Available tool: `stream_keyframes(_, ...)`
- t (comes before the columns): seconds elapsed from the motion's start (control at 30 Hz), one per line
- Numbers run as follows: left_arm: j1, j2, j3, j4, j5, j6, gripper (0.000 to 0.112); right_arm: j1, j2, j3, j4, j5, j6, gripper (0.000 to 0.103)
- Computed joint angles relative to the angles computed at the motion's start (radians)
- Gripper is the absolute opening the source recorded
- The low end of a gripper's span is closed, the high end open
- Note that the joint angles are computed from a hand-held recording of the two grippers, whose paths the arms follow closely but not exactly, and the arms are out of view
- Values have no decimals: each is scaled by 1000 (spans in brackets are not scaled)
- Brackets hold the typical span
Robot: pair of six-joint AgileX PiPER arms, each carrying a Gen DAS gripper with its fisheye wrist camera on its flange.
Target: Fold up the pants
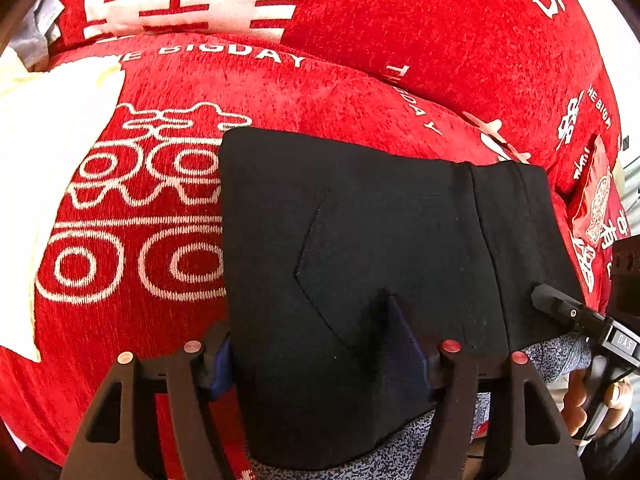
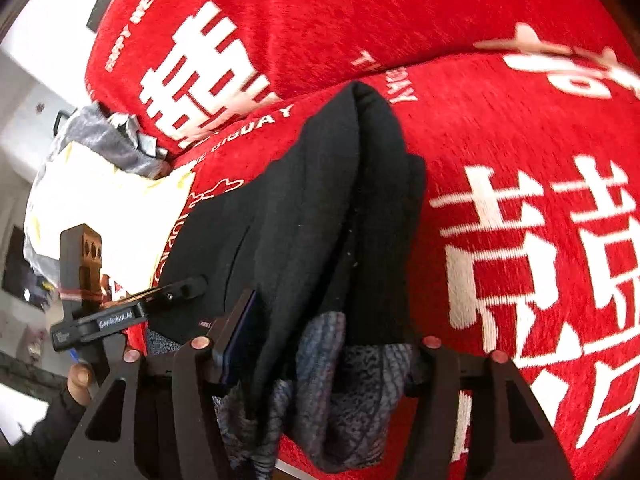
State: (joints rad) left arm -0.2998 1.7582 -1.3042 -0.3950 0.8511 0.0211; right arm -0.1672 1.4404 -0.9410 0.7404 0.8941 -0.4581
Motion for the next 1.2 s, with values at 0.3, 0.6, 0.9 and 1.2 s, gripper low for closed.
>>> stream_keyframes(0.3, 5, 15, -19, 16, 4, 8, 77, 26, -39, 43, -39, -27, 78, 63)
stream_keyframes(0.6, 20, -129, 6, 145, 29, -97, 82, 43, -168, 36, -266, -54, 278, 83)
stream_keyframes(0.9, -137, -204, 109, 110, -32, -137, 82, 418, -325, 26, -530, -76, 264, 87)
stream_keyframes(1.2, -188, -146, 101, 177, -33, -144, 88, 378, -246, 50, -456, -52, 160, 93)
